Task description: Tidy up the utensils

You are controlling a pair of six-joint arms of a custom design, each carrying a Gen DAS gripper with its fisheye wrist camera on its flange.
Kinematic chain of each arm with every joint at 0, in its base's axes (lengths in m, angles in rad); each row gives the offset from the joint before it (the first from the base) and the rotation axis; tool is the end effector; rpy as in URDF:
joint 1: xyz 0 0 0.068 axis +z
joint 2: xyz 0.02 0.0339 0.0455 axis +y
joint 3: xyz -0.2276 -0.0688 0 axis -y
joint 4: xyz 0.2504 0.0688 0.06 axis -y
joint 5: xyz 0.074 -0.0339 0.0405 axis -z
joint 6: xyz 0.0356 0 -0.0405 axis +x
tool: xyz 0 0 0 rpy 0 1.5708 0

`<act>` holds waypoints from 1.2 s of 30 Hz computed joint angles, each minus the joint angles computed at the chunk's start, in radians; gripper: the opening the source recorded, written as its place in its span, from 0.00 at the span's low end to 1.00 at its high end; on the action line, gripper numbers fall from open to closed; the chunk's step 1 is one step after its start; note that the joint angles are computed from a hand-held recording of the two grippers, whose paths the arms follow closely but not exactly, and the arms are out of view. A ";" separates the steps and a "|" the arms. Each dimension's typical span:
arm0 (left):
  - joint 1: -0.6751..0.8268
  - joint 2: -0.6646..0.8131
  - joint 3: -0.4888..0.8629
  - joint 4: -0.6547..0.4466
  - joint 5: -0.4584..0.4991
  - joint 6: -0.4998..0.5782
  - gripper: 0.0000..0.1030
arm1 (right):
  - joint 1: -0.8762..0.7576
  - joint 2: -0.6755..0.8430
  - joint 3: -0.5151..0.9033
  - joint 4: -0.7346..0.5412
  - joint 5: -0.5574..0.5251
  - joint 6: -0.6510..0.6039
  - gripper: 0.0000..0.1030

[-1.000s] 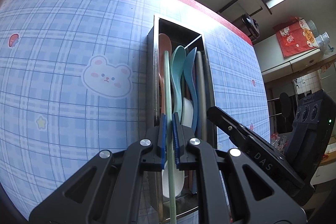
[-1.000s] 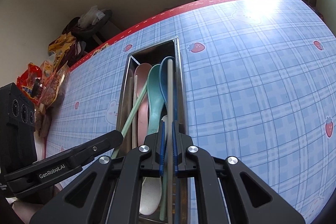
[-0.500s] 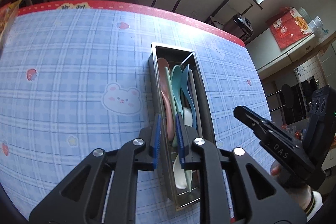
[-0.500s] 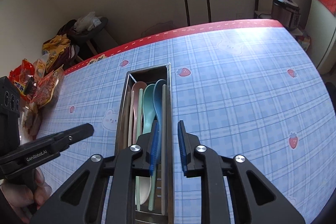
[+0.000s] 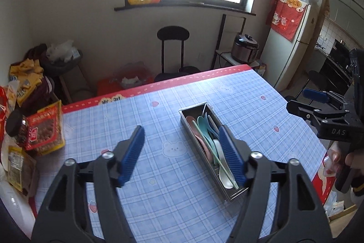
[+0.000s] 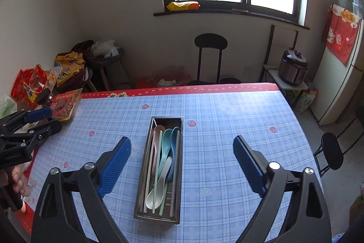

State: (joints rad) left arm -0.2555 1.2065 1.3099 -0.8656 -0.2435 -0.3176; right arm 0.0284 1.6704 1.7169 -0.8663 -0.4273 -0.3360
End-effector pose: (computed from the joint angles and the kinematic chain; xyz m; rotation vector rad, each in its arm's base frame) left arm 0.2540 -0.0575 0.3367 -0.1919 2.2972 -0.0082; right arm 0.3620 0.0250 0.3338 -0.6147 2.2426 0.3568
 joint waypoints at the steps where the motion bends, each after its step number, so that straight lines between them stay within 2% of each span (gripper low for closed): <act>1: -0.018 -0.032 0.003 -0.017 -0.032 0.002 0.91 | -0.005 -0.035 -0.018 0.005 0.001 0.003 0.94; 6: -0.104 -0.118 0.072 -0.119 -0.164 -0.022 0.94 | -0.017 -0.180 -0.076 -0.009 0.030 0.020 0.94; 11: -0.150 -0.195 0.100 -0.171 -0.146 -0.049 0.94 | -0.005 -0.319 -0.154 -0.010 0.102 -0.014 0.94; 15: -0.211 -0.217 0.128 -0.206 -0.167 -0.065 0.94 | -0.023 -0.390 -0.180 -0.037 0.083 -0.039 0.94; 21: -0.308 -0.217 0.153 -0.269 -0.273 -0.121 0.94 | -0.043 -0.418 -0.175 -0.075 0.068 -0.040 0.94; 36: -0.358 -0.223 0.156 -0.346 -0.344 -0.179 0.94 | -0.028 -0.457 -0.199 -0.097 0.082 -0.032 0.94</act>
